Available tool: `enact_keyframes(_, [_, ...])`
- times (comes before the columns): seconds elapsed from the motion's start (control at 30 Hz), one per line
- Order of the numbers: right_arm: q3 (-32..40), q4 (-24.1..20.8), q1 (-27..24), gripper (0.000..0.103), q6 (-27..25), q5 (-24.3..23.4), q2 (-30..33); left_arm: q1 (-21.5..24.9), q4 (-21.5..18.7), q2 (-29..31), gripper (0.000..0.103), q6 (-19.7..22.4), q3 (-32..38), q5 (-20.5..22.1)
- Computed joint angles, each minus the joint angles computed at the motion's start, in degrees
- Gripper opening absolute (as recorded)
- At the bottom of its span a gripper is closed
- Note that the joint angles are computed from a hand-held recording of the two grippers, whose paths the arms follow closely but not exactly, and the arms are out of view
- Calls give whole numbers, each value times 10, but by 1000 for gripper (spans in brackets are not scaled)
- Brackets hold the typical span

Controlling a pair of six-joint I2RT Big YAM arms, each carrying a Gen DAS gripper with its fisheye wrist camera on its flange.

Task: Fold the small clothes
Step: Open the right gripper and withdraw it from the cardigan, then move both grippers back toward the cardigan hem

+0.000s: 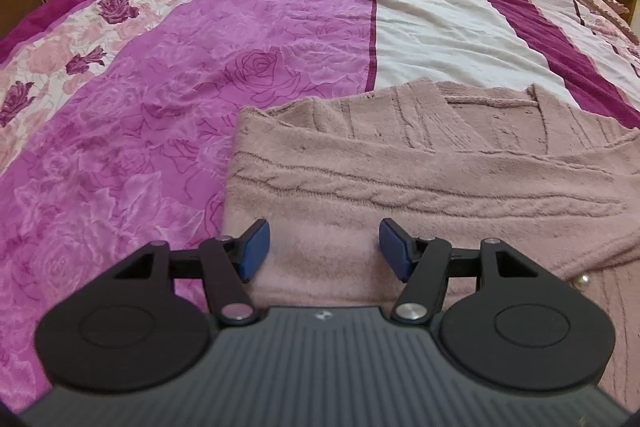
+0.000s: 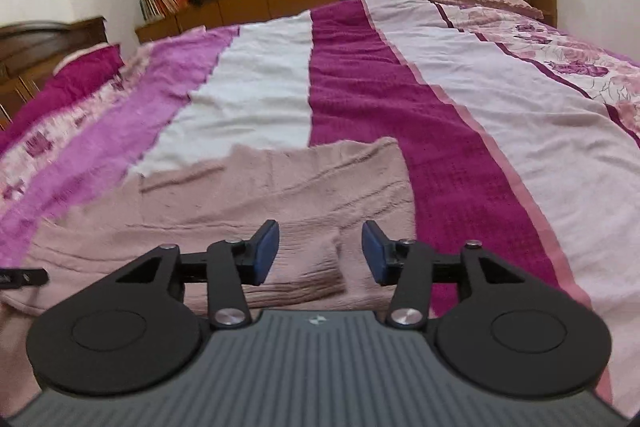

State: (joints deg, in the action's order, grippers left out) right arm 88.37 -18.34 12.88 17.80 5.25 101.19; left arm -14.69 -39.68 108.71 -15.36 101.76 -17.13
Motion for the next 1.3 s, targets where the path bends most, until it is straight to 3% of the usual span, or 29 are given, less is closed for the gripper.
enact_keyframes(0.2, [1,-25,4,57,2,-18,12,-3,1,-7,62,7,-14,-5])
enact_keyframes(0.3, [-17,3,-2,58,20,-34,15,-2,-3,-10,62,-1,-13,-3])
enact_keyframes(0.47, [-18,-8,-8,59,43,-49,3,-4,3,-34,62,4,-34,-8])
enact_keyframes(0.7, [-54,-2,-6,70,68,-61,-37,-8,3,-81,62,-14,-79,9])
enact_keyframes(1.3, [-156,-48,4,70,67,-107,-148,-11,-46,-163,62,-48,-155,37])
